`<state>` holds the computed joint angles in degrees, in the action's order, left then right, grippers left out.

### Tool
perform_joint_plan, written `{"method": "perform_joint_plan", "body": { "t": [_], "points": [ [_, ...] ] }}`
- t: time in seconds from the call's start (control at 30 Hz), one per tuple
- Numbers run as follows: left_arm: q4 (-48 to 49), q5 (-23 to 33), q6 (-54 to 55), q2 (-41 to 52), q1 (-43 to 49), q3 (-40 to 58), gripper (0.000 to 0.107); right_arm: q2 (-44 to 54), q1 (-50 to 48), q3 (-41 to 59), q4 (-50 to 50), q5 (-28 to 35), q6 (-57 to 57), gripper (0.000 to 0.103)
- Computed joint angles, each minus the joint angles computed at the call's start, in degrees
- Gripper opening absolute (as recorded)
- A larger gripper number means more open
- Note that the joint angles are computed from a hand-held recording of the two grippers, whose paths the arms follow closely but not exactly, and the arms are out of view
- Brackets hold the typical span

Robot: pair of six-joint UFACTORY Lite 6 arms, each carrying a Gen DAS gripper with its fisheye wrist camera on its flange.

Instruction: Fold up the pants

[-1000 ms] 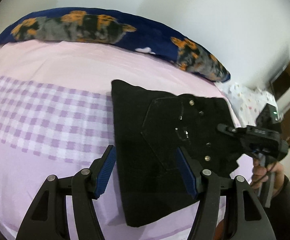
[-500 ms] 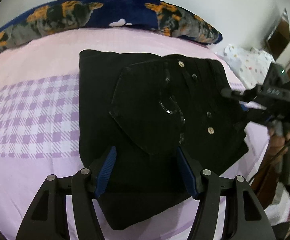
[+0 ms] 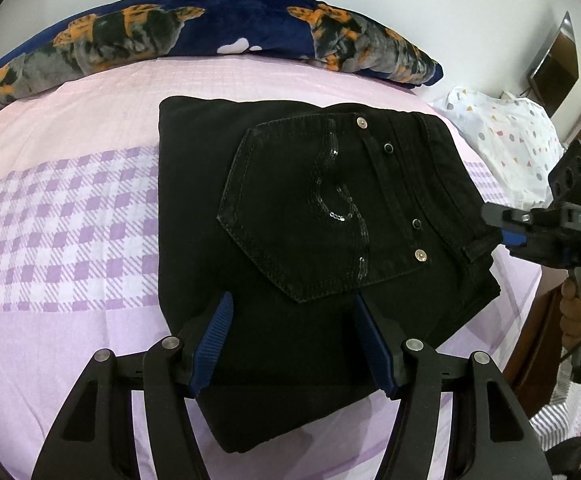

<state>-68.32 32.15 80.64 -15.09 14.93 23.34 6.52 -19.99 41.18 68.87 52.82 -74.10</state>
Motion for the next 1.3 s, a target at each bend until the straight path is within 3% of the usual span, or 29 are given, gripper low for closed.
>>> {"method": "perform_joint_plan", "body": {
  "t": [0.03,0.17,0.43,0.6,0.7,0.83,1.1,1.3],
  "points": [
    [0.63,-0.34,-0.81,-0.20,-0.36,0.05,0.063,-0.93,0.49,-0.48,0.17,-1.75,0.59,0.012],
    [3.86,-1.39,-4.83,-1.01,-1.88,0.45,0.063,-6.68,0.94,-2.97,-0.09,-4.26,1.71,0.010],
    [13.01,1.90,-13.69,-5.83,-2.63,0.33,0.063,-16.23,-3.72,-7.93,-4.15,-1.88,3.91,0.009],
    [16.13,-0.11,-16.47,-8.10,-6.27,-2.32,0.063,-10.79,-4.33,-9.67,-3.45,-6.86,0.30,0.009],
    [15.06,-0.10,-15.43,-7.45,-6.01,-2.34,0.063,-5.81,-6.85,-9.42,-0.17,-5.11,-2.88,0.009],
    [14.51,-0.81,-15.91,-7.33,-6.88,-2.58,0.063,-9.41,-4.87,-9.50,-2.69,-6.55,0.62,0.020],
    [14.90,-1.54,-16.85,-7.66,-7.53,-2.66,0.063,-17.78,-1.44,-4.55,-3.15,-9.72,5.41,0.020],
    [15.00,-1.63,-16.57,-7.35,-7.19,-2.53,0.063,-11.62,9.51,4.73,1.79,-15.81,5.88,0.020]
  ]
}}
